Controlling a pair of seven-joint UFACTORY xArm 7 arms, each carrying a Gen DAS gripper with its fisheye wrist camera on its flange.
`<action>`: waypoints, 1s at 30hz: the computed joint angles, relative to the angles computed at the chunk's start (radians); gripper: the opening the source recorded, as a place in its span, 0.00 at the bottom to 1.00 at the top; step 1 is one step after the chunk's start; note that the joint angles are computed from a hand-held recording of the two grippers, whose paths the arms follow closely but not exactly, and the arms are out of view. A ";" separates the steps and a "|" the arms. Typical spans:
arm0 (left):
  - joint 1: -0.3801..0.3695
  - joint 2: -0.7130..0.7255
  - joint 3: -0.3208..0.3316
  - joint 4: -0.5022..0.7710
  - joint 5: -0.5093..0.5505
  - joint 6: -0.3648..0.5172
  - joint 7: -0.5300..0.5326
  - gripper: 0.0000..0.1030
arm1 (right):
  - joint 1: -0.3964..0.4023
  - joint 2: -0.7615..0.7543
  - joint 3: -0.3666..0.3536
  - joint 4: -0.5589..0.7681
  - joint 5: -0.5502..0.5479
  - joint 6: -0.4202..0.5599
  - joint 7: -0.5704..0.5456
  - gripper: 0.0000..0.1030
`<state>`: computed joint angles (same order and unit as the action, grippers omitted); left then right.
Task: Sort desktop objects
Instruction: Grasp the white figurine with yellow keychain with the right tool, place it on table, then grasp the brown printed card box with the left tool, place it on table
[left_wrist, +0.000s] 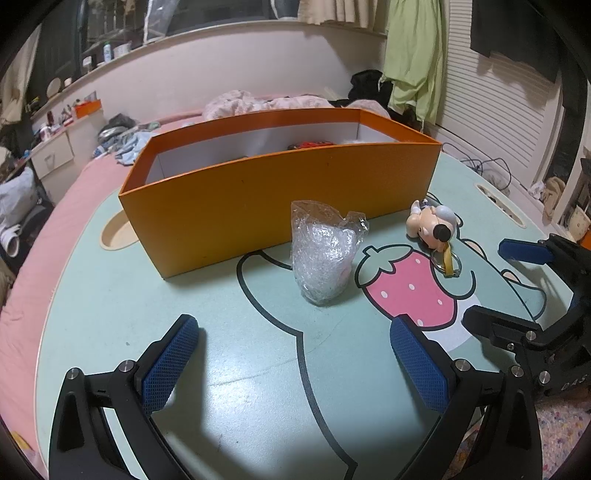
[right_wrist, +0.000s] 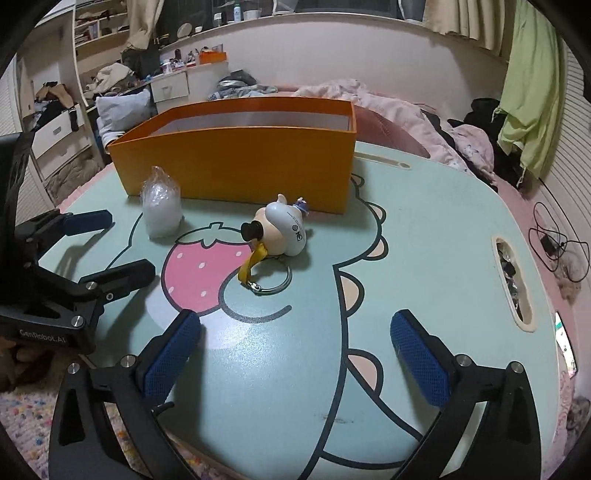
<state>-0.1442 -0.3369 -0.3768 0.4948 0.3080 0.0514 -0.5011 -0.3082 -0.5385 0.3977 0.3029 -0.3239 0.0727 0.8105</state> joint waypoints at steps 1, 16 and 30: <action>-0.032 0.001 0.031 -0.002 -0.016 -0.002 0.019 0.99 | -0.001 -0.001 0.002 0.000 -0.001 -0.001 0.002 1.00; -0.242 0.191 0.343 0.523 -0.363 0.551 0.460 0.53 | 0.011 -0.019 -0.001 -0.011 0.005 0.005 0.007 1.00; -0.216 0.541 0.261 0.919 -0.011 0.954 0.193 0.56 | 0.012 -0.019 -0.002 -0.010 0.001 0.007 0.012 1.00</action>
